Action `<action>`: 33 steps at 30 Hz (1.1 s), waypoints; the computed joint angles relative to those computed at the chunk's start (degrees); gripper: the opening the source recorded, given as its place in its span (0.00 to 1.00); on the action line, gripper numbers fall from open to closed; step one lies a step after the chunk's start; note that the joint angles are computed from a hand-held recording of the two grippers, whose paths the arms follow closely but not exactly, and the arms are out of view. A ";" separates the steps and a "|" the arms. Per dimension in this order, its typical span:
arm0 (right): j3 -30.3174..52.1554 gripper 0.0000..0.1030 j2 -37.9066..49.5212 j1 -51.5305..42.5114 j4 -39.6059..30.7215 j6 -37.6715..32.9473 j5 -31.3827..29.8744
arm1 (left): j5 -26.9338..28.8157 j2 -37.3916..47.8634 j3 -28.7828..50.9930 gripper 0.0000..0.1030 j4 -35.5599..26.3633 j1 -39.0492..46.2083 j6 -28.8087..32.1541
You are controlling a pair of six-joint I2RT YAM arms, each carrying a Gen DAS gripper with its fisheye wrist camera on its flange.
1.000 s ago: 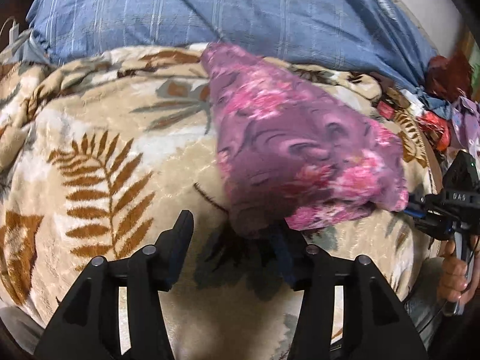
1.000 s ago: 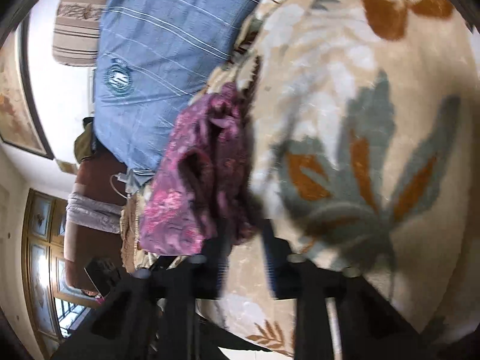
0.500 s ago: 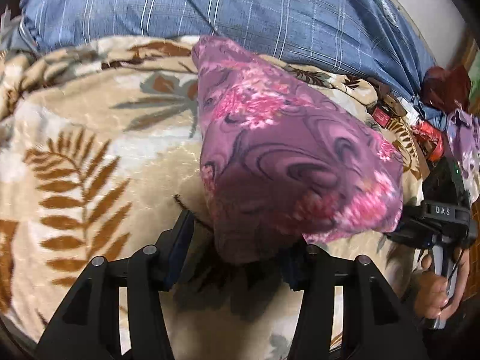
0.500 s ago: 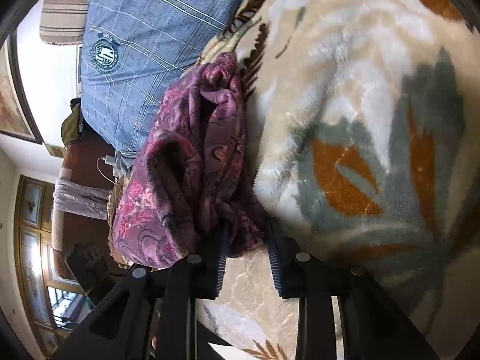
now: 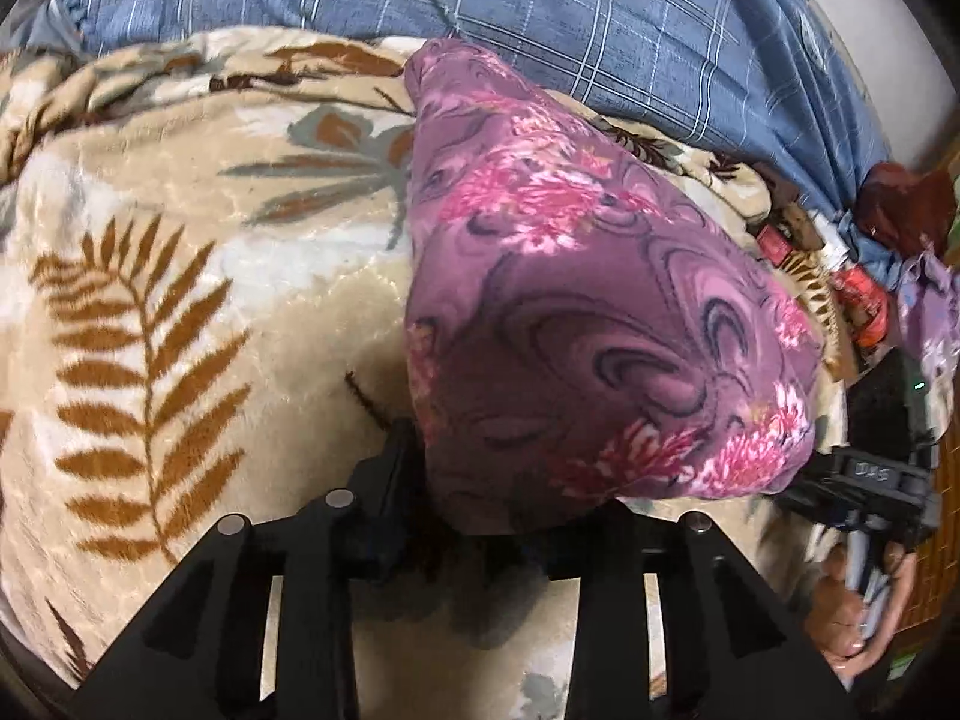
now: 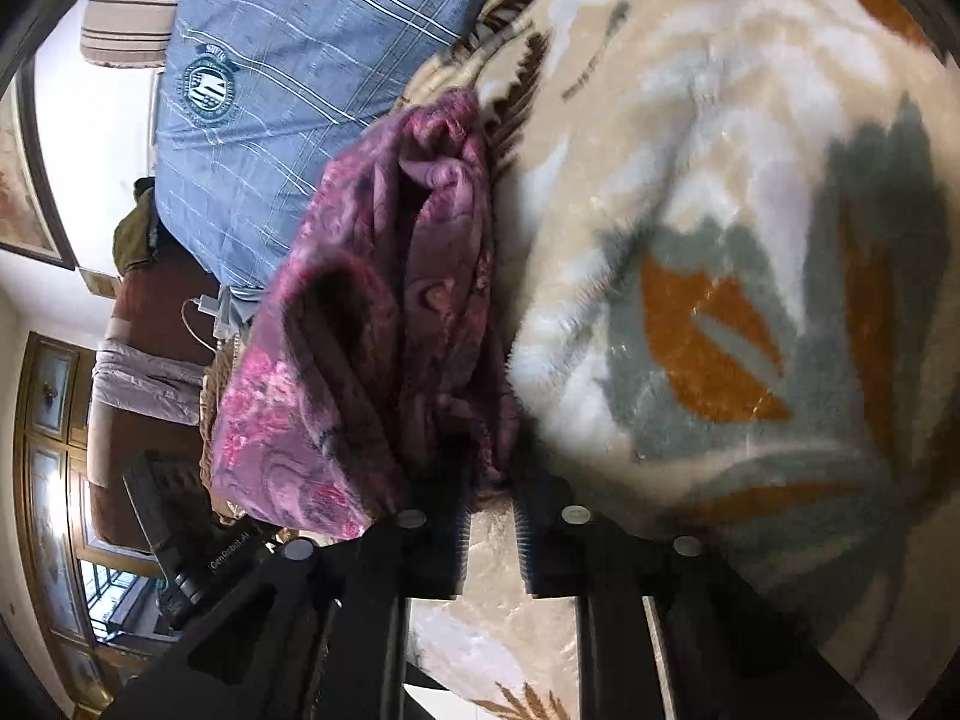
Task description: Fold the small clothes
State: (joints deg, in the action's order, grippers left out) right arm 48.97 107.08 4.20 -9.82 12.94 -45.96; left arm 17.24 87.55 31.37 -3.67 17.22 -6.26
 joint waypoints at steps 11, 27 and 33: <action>-15.56 0.07 -21.59 0.62 -6.52 -7.04 3.14 | -0.31 -26.53 -11.56 0.12 -15.57 7.13 14.42; -22.01 0.52 -34.73 7.49 -2.84 -1.67 8.56 | -13.54 -55.46 -23.90 0.57 -16.59 -3.52 14.44; -17.96 0.04 -32.67 12.68 -4.08 1.03 17.91 | -7.41 -46.96 -23.50 0.32 -7.07 0.21 18.20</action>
